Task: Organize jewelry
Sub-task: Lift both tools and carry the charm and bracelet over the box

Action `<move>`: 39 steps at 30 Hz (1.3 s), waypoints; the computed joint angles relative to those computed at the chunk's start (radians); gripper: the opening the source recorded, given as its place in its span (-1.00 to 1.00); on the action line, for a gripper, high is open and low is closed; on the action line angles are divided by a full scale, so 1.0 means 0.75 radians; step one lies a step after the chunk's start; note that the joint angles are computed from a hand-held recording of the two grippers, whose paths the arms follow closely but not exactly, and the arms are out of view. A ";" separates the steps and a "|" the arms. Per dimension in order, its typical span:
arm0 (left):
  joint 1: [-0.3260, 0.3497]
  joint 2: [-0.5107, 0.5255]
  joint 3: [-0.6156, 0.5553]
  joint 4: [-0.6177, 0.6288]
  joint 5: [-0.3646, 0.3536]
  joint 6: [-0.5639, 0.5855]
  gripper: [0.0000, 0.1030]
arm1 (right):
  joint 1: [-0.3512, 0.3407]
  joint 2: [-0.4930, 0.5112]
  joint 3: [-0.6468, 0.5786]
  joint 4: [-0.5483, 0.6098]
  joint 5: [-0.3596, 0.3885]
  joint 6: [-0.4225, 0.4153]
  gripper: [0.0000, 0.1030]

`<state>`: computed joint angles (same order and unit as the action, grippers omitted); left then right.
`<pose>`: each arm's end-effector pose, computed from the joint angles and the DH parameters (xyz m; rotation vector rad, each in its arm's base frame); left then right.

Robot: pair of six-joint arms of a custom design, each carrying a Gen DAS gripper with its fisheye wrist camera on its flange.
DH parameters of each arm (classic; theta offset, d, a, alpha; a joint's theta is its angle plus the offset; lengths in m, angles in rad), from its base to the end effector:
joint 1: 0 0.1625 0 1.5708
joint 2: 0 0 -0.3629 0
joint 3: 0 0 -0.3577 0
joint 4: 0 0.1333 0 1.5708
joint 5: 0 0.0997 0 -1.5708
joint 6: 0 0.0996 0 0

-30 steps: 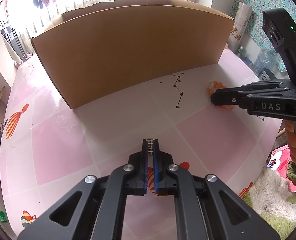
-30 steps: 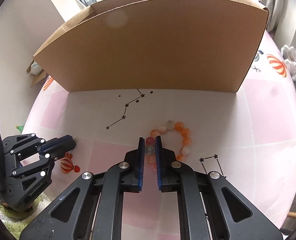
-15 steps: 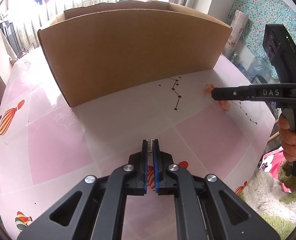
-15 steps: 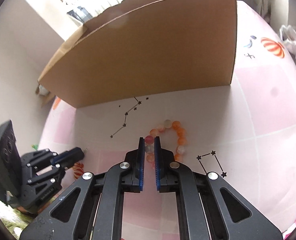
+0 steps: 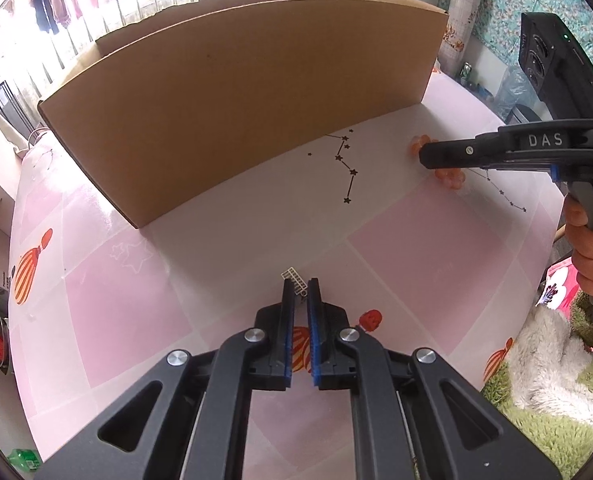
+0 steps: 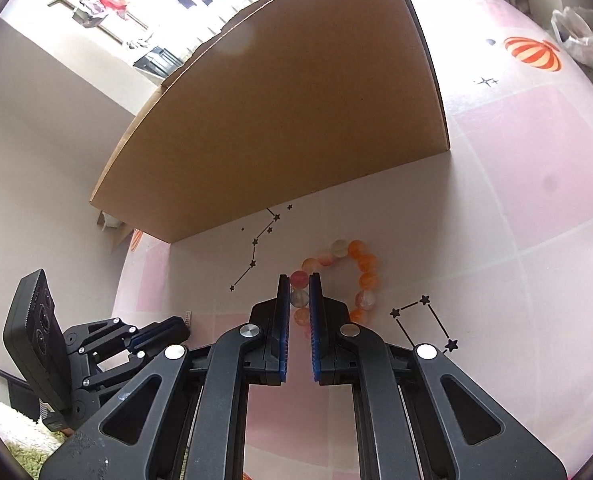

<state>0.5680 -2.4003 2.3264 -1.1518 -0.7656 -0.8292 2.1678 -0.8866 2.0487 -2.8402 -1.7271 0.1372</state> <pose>-0.0241 -0.2587 0.3353 0.3753 2.3123 -0.5411 0.3679 -0.3317 0.0283 0.6770 -2.9484 0.2367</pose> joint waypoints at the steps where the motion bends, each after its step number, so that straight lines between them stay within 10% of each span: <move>1: 0.013 0.028 -0.012 -0.007 -0.008 0.006 -0.87 | -0.003 -0.001 0.000 0.003 0.004 -0.006 -0.86; 7: 0.125 0.120 -0.071 -0.111 -0.088 0.084 -0.48 | 0.003 -0.006 0.014 -0.019 -0.003 -0.056 -0.86; 15: 0.164 0.273 -0.126 -0.090 -0.073 0.045 -0.48 | -0.032 0.010 0.055 -0.101 0.055 -0.077 -0.86; 23: 0.206 0.413 -0.140 -0.183 -0.082 0.073 -0.89 | -0.086 -0.012 0.050 -0.067 0.144 -0.119 -0.86; 39: 0.222 0.413 -0.151 -0.284 -0.134 0.080 -0.92 | -0.216 -0.105 0.062 0.027 0.290 -0.192 -0.86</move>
<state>0.7343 -2.0907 2.2134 -1.3645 -0.8658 -0.7691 2.0054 -0.9656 2.0952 -2.8200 -1.5098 -0.0067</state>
